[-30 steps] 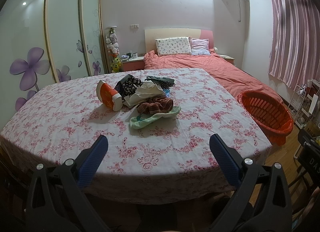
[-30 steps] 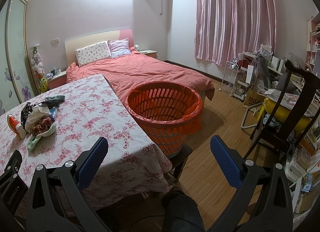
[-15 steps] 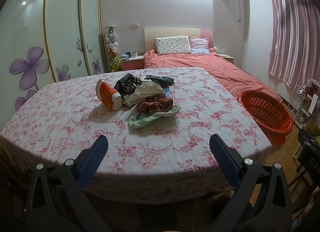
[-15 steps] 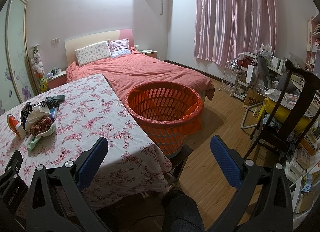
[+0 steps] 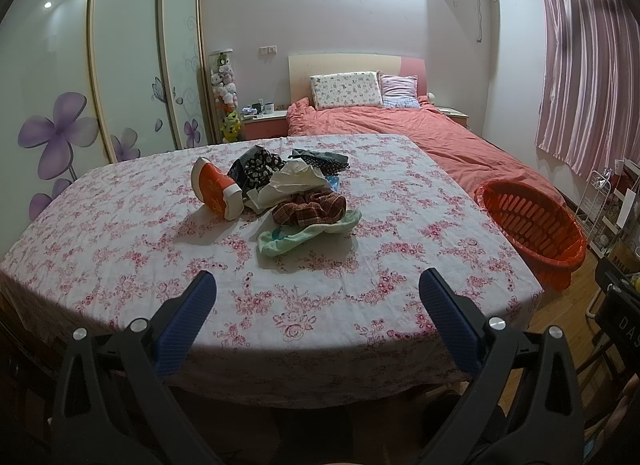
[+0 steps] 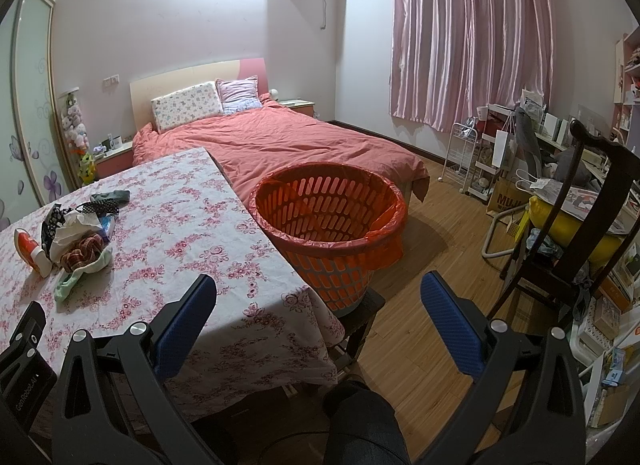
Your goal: Collect trash
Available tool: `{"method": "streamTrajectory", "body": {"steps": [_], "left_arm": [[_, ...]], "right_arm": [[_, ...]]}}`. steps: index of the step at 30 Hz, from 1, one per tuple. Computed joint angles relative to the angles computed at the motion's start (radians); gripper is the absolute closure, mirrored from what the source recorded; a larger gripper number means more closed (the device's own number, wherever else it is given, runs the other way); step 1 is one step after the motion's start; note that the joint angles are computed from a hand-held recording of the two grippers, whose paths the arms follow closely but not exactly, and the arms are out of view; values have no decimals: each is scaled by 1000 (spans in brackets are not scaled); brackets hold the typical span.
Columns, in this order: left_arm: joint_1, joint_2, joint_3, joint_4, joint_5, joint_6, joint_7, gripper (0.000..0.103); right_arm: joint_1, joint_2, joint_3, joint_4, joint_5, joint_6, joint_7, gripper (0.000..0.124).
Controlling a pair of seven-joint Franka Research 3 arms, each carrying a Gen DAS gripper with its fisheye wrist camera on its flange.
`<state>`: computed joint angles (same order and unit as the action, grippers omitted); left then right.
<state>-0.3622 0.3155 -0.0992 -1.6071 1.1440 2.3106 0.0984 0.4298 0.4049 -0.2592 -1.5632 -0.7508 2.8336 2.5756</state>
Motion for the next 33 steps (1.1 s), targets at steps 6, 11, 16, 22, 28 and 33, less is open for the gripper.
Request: {"method": "streamTrajectory", "body": {"steps": [6, 11, 16, 22, 28, 33], "left_arm": [[-6, 5, 0, -5, 7, -4, -11, 4], [10, 4, 6, -13, 7, 31, -18, 4], [52, 7, 18, -21, -43, 72, -10, 4], [120, 24, 49, -3, -122, 92, 5, 4], [183, 87, 84, 87, -211, 119, 67, 4], [203, 196, 106, 244, -283, 95, 155, 4]], "right_arm": [[1, 4, -2, 4, 1, 1, 0, 23], [7, 17, -13, 15, -12, 19, 15, 23], [-22, 57, 17, 54, 73, 46, -77, 23], [-6, 137, 17, 154, 174, 54, -218, 23], [-68, 234, 143, 297, 367, 20, -480, 23], [-73, 348, 198, 482, 484, -57, -633, 23]]}}
